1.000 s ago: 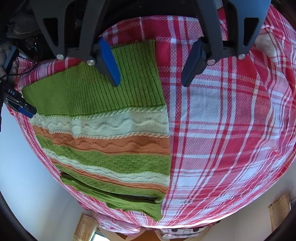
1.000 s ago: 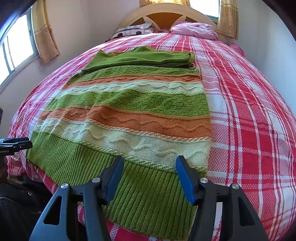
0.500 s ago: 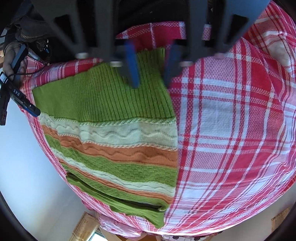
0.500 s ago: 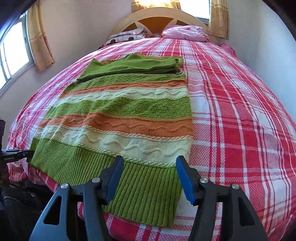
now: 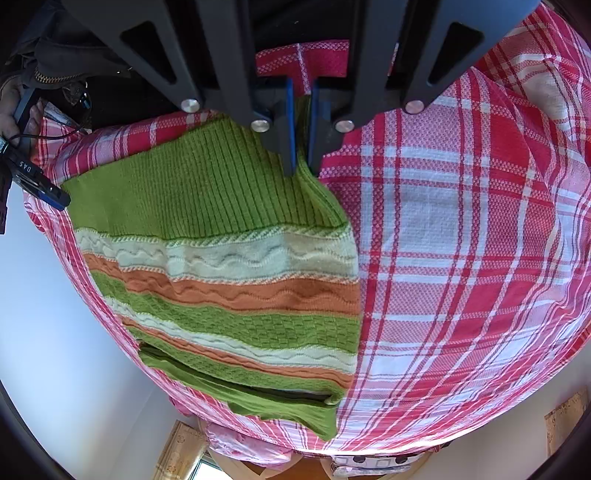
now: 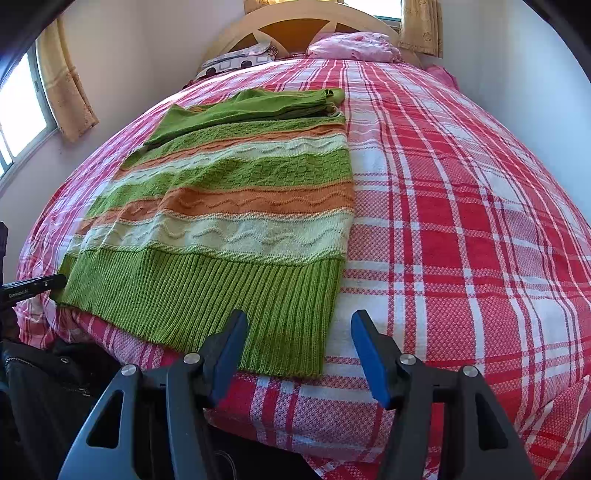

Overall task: Fold small clothes
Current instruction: 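Lift the ribbed hem with both tools and fold it over toward the collar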

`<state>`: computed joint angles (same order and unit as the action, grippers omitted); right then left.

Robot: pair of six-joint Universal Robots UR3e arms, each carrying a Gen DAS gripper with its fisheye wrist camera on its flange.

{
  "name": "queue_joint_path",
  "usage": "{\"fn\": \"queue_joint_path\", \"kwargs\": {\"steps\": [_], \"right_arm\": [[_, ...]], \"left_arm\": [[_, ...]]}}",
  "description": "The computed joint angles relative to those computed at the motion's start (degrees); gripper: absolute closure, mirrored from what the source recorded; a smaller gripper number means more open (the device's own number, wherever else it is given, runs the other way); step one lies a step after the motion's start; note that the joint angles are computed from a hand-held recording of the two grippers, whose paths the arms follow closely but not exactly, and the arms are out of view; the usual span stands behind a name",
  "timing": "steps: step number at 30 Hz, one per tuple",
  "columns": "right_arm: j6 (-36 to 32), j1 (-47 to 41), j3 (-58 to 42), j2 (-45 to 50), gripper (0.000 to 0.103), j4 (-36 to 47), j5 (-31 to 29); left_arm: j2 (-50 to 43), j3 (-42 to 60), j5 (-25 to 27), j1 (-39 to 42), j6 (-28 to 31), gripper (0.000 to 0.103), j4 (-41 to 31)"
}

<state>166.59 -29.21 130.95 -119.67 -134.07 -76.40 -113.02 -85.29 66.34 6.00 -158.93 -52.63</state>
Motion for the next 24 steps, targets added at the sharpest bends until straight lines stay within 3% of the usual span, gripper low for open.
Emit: {"fn": "queue_joint_path", "kwargs": {"steps": [4,7,10,15,24], "right_arm": [[0.3,1.1,2.0,0.1,0.047,-3.8,-0.2],[-1.4,0.4,2.4,-0.9,0.091,-2.4,2.7],[-6.4,-12.1,4.2,-10.0,0.093,7.4,17.2],[-13.4,-26.2,2.9,-22.6,0.100,21.5,30.6],[-11.2,-23.5,2.5,-19.6,0.100,17.2,30.9]], "left_arm": [[-0.6,0.0,-0.1,-0.1,0.0,0.097,0.3],[-1.2,-0.1,-0.9,0.0,0.2,0.097,0.7],[0.4,-1.8,-6.4,2.6,1.2,0.098,1.8],[6.8,-7.4,-16.4,7.2,0.5,0.098,12.5],[4.1,-3.8,-17.4,6.3,2.0,0.098,7.1]]}}
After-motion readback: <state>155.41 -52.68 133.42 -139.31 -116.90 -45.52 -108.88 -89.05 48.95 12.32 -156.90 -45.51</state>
